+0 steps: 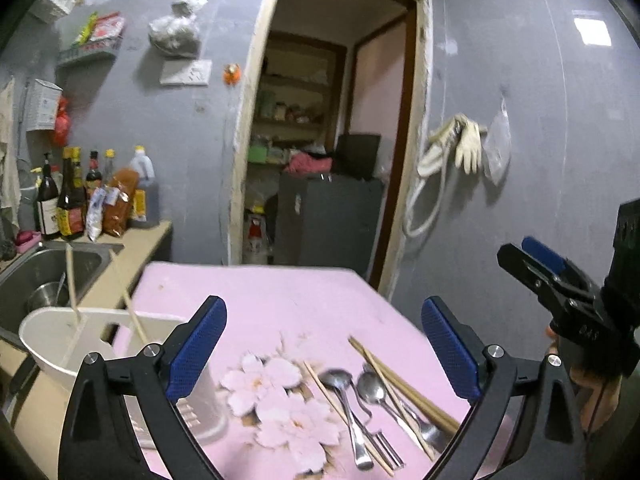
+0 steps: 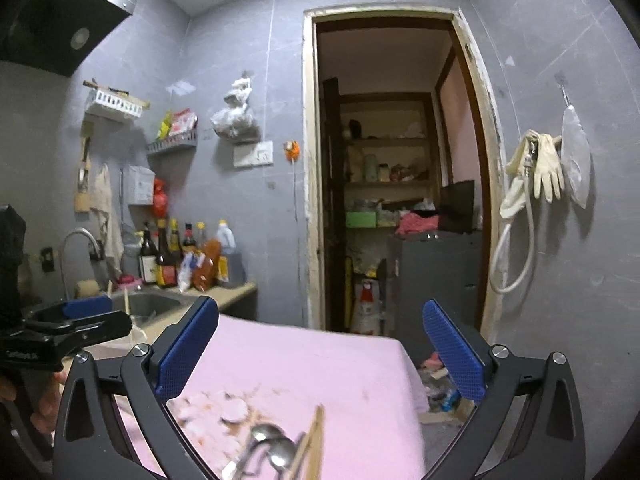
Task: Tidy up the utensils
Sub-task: 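Grasp a metal spoon with the left tool while the right tool grasps a chopstick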
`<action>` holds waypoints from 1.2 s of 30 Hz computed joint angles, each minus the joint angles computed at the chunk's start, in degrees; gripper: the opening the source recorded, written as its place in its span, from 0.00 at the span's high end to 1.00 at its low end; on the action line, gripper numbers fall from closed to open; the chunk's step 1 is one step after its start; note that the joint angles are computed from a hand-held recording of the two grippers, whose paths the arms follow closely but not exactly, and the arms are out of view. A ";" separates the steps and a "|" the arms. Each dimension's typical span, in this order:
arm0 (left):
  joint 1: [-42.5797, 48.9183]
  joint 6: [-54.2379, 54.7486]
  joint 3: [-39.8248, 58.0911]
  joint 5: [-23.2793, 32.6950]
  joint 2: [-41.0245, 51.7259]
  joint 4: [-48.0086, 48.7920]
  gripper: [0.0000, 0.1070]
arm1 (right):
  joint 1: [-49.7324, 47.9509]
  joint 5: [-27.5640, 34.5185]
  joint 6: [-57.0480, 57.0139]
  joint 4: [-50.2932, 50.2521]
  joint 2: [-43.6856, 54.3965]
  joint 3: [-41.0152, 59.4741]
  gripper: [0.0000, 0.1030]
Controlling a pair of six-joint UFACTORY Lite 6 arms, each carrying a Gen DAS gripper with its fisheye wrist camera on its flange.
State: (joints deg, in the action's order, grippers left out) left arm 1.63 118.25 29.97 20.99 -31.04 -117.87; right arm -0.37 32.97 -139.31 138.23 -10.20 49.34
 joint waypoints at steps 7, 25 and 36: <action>-8.93 14.77 0.62 -6.78 8.27 -14.91 0.11 | -3.84 -1.23 7.29 -12.05 5.62 1.33 0.00; -9.99 -26.81 17.87 -7.43 37.23 28.29 0.53 | -2.56 -5.76 48.79 -59.26 27.53 20.09 0.48; -8.13 -52.16 29.31 -3.41 49.36 53.31 0.83 | 1.28 -5.07 63.54 -76.45 35.34 29.23 0.67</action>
